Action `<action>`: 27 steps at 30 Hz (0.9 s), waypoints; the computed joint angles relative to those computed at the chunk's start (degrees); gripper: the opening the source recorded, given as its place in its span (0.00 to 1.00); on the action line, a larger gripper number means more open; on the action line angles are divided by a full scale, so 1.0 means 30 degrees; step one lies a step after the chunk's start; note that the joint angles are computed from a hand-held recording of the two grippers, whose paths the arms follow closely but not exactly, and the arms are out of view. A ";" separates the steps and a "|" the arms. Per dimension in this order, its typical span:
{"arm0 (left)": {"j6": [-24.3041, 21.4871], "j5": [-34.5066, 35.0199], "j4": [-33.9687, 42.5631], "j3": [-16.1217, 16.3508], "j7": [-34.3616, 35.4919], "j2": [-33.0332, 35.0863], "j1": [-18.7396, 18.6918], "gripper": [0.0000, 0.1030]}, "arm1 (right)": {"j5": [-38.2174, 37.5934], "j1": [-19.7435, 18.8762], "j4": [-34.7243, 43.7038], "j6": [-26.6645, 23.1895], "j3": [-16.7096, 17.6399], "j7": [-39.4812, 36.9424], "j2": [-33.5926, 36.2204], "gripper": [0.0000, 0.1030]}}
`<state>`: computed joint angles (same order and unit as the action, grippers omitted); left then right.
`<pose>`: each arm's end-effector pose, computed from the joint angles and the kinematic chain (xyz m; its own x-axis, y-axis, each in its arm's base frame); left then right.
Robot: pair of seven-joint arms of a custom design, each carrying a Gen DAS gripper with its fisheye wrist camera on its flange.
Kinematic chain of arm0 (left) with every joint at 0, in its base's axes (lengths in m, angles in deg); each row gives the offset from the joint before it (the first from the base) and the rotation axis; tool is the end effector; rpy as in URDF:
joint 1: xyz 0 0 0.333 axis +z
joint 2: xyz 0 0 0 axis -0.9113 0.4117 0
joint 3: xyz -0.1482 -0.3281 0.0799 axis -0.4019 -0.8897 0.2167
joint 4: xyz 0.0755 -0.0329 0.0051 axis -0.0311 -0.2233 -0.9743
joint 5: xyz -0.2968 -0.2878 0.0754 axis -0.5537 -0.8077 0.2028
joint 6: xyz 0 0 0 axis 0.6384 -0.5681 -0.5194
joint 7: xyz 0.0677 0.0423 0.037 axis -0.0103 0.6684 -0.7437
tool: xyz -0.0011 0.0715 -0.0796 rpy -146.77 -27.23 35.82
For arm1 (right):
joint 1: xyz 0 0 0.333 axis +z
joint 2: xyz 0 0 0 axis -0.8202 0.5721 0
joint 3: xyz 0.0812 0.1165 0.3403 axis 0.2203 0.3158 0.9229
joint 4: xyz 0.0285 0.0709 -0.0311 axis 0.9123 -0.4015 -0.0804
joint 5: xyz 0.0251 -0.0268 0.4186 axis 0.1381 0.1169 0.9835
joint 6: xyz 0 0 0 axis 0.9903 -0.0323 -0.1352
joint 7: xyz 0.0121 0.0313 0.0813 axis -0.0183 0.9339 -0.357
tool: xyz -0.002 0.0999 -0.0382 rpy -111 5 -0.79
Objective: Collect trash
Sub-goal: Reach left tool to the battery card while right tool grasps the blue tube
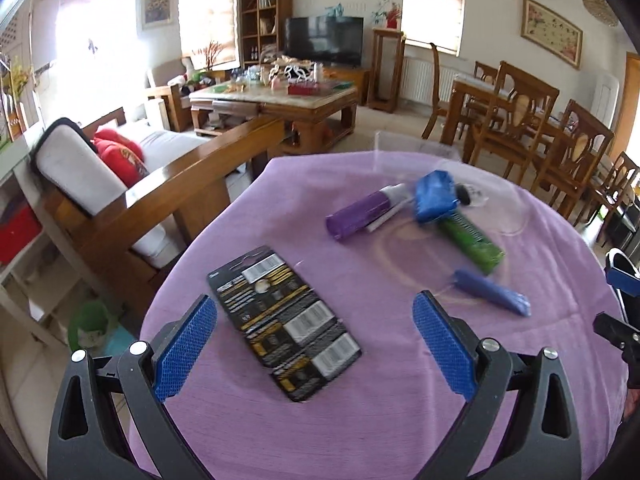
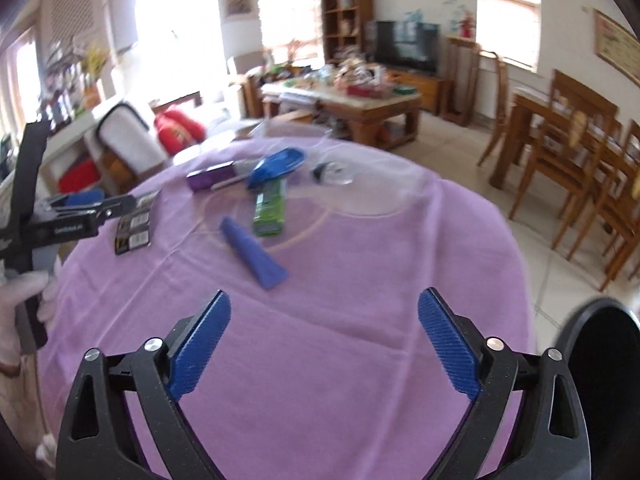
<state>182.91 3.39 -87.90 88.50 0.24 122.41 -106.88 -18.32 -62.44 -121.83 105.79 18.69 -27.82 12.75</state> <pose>0.6391 -0.5176 0.3017 0.2864 -0.9581 -0.0008 -0.6755 -0.2014 -0.7093 0.6880 0.2297 0.3161 0.6227 -0.7821 0.0247 -0.5519 -0.4613 -0.6947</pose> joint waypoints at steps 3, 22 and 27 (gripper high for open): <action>0.0185 -0.0244 -0.0426 -0.0178 0.0380 -0.0053 0.0239 0.95 | -0.0390 0.2339 0.1780 -0.1677 -0.1853 -0.0035 0.0605 0.74; -0.0114 -0.4260 0.0419 -0.0977 0.5800 0.0821 0.1255 0.94 | 0.1809 0.6645 0.7029 -0.6246 -0.5126 -0.1856 0.3199 0.35; 0.0174 -0.4164 0.0023 -0.0692 0.6710 0.0643 0.1015 0.82 | 0.1845 0.7097 0.6317 -0.5774 -0.5454 -0.2144 0.2772 0.18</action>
